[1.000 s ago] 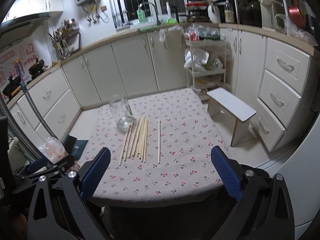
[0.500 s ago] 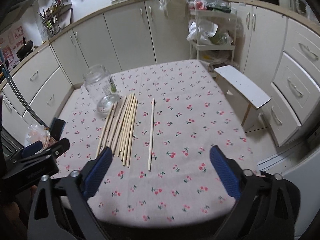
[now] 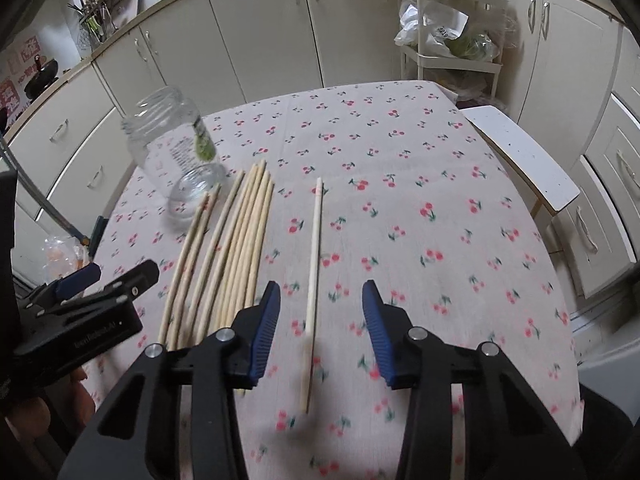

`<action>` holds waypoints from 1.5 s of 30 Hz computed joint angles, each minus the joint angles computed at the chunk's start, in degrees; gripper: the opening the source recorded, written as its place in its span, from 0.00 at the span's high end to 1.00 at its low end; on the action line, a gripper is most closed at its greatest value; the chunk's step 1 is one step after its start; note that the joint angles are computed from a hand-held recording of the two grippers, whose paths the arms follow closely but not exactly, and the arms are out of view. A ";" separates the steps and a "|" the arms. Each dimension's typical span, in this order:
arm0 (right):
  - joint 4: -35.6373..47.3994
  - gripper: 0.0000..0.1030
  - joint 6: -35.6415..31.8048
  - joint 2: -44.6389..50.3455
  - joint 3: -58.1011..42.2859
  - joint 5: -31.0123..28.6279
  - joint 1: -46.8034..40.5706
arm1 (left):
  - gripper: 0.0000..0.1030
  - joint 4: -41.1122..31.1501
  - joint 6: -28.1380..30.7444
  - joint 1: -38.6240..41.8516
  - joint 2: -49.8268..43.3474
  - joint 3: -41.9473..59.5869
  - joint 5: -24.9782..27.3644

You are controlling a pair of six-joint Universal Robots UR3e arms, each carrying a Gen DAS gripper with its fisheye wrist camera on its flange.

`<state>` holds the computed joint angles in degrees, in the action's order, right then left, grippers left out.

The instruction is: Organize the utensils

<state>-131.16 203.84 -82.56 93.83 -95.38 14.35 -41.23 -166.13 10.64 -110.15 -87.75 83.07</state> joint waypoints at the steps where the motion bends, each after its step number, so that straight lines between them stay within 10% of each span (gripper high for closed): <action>1: 0.05 0.59 -0.03 0.92 -0.71 0.04 -0.17 | 0.20 0.18 -0.10 -0.37 -0.97 0.79 0.55; 18: -2.42 0.72 -3.28 12.80 -7.96 1.18 -1.91 | 0.38 1.07 0.90 -2.20 -10.87 9.37 -0.88; 23: -2.25 0.92 -4.78 13.63 -8.67 -1.19 -1.24 | 0.66 1.28 2.50 -2.82 -11.04 9.35 -0.22; 30: -2.77 0.94 -6.86 10.98 -5.32 -0.53 -1.08 | 0.94 -0.78 5.45 -1.22 -7.33 5.48 -3.26; 38: -1.28 0.93 -6.91 8.58 -3.45 2.11 -1.95 | 0.94 -7.85 5.26 1.64 -8.03 9.43 -7.25; 41: -1.35 0.69 -6.41 9.15 -4.44 2.28 -2.66 | 0.93 -7.08 4.26 0.79 -9.93 11.99 -6.01; 45: -1.94 0.66 -7.24 11.25 -7.06 1.89 -2.67 | 0.78 -5.78 3.28 -0.82 -12.89 15.74 -3.52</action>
